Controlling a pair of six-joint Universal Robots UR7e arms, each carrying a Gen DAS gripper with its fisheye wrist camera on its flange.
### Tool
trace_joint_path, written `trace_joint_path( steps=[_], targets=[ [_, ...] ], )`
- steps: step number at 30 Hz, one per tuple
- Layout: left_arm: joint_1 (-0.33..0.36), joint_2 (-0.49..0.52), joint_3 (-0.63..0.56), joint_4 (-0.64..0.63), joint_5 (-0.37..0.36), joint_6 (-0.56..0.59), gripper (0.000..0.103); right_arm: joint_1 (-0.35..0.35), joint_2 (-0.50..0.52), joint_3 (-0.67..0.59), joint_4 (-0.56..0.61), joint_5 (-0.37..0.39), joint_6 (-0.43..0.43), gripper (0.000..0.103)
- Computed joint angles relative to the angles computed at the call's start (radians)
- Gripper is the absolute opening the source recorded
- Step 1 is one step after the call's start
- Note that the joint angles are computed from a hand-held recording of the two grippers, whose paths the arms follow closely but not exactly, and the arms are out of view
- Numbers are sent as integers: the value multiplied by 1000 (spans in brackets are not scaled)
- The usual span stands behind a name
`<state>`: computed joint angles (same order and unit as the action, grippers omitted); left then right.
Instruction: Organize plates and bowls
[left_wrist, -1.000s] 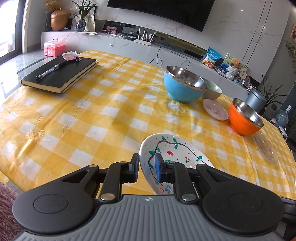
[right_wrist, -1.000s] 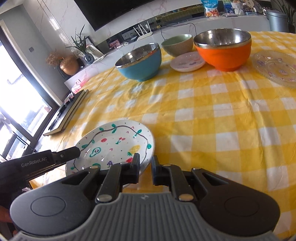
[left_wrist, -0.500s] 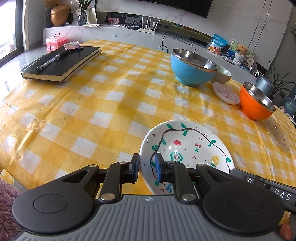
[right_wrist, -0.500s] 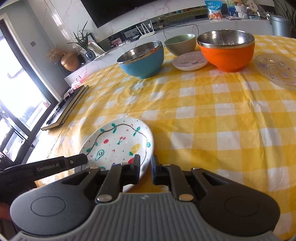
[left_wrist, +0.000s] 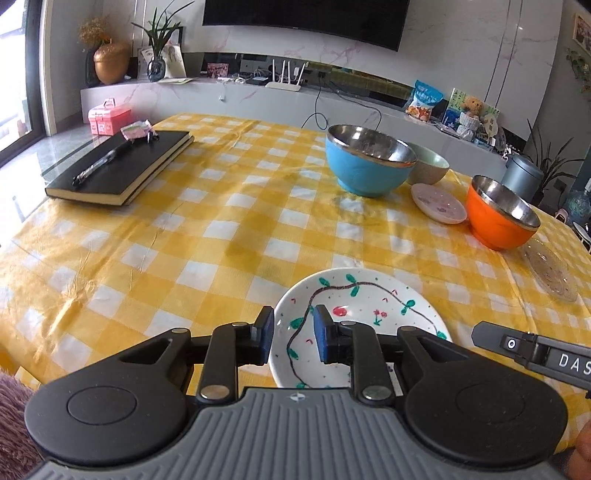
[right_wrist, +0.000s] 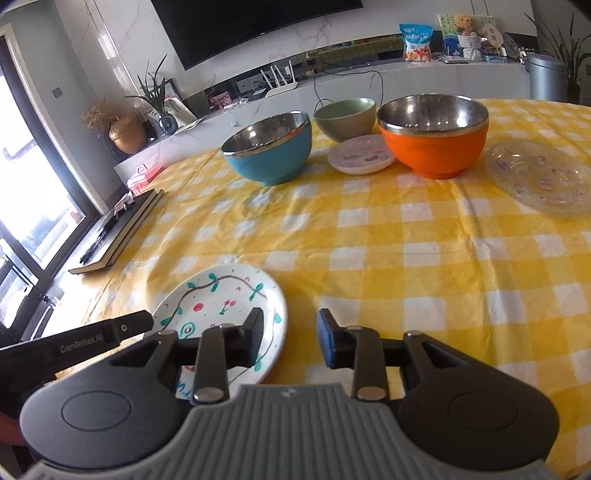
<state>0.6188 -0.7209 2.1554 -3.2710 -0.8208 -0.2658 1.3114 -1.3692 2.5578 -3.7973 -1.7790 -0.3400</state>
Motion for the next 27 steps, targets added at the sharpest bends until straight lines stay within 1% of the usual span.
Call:
trace_joint_path(
  steps=[4,6,8,10,12,13,16,18,20,22,25,27],
  targets=[
    [-22,2,-25,19,-34,26,26,11,-35,-18,6,-63,18,35],
    [-35,7,-44,32,-56,31,26,24,-49,-27,-8,-110,-1,37],
    [-50,19,-67,42,-70,40,26,24,-67,-32,-31,-123,-29,39],
    [-64,35,-96,53,-87,44,26,19,-100,-42,-17,-133,-46,39],
    [-77,54,-129,65,-108,43,26,-2,-157,-53,44,-117,-52,40],
    [-82,63,-145,73,-119,43,27,-14,-184,-59,81,-108,-52,42],
    [-95,103,-201,94,-163,44,29,-53,-269,-94,215,-113,-55,45],
    [-103,133,-240,107,-195,38,29,-83,-305,-123,279,-114,-70,46],
    [-108,167,-279,112,-224,41,31,-125,-326,-145,304,-102,-97,47],
    [-114,204,-313,102,-253,51,33,-178,-349,-160,324,-69,-95,48],
    [-116,258,-366,101,-298,58,36,-289,-398,-173,399,52,-61,49],
    [-117,290,-395,97,-322,52,37,-355,-417,-175,407,126,-57,49]
  ],
)
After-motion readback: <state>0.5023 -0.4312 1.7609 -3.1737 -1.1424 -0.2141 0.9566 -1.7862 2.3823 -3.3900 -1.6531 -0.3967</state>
